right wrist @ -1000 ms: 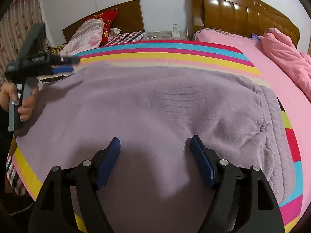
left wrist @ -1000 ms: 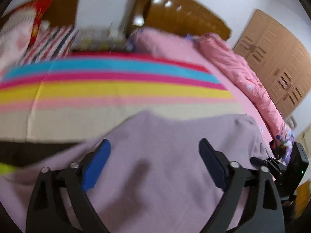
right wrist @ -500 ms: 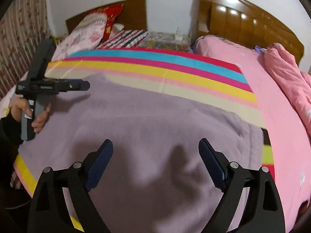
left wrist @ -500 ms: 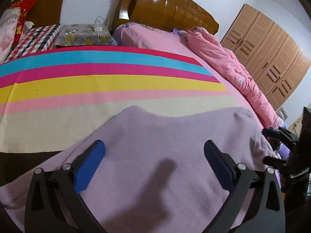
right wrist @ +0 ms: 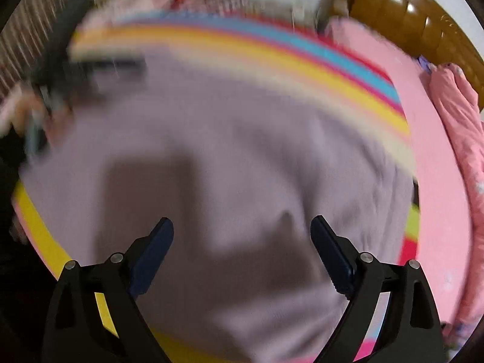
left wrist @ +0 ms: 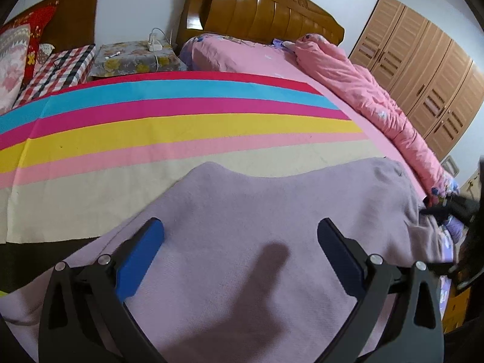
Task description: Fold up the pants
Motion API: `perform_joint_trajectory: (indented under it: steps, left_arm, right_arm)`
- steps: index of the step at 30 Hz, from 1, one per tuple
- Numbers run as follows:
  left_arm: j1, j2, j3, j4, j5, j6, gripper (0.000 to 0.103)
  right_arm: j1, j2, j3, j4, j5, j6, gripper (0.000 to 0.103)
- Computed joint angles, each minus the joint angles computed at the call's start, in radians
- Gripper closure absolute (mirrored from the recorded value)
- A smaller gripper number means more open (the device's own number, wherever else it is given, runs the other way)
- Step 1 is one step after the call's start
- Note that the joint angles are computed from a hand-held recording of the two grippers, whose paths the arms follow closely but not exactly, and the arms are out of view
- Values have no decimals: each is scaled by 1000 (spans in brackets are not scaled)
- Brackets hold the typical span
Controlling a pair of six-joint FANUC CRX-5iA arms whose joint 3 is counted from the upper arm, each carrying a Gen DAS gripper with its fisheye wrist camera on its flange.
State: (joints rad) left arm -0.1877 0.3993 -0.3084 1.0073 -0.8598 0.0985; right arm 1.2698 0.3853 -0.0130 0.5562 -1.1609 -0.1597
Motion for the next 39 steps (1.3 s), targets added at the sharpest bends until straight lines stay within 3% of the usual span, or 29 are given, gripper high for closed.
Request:
perform_joint_trajectory:
  steps: [4,7,10,14,17,19,22,26,32,36,37,38,39]
  left_arm:
    - [-4,-3,-4,-8,19,-5,2]
    - [-6,-3,-3,-11,26,-6,2]
    - [-6,-2,-3,-9,24,-6,2]
    - [-9,-5,-4,-11,28,-3,2]
    - [-8,-5,-5,-13,31,-5,2]
    - [-12,-9,-7,-19,41,-4,2]
    - [-14,-10,-9,-21,48,-4,2]
    - [-14,-7,-7,-20,49,-5,2]
    - [-22,-11,-10,-32,74,-6,2]
    - [-33,-30,-24,-53,121,-11,2]
    - [-43,-54,-51,-52,179,-3,2]
    - [-32,-105,-98,-26,230,-8,3]
    - [-18,-149,-147,53,228,-57,3]
  right_arm:
    - [-61,73,76,13,-12,100,15]
    - [-107,108,105,-97,-24,177,15]
    - [-104,42,-12,-105,87,64,8]
    - [-48,67,61,-124,-77,47,9]
    - [3,-5,-41,-45,48,-87,8]
    - [17,23,-36,-119,36,-76,7]
    - [47,24,-73,-61,34,-155,5]
    - [70,104,57,-77,-132,-155,6]
    - [123,86,-45,13,-40,-282,4]
    - [95,149,98,-60,-172,-191,5]
    - [92,177,149,-60,-246,-185,5]
    - [94,198,182,-38,-322,-192,5]
    - [98,221,216,11,-372,-204,5]
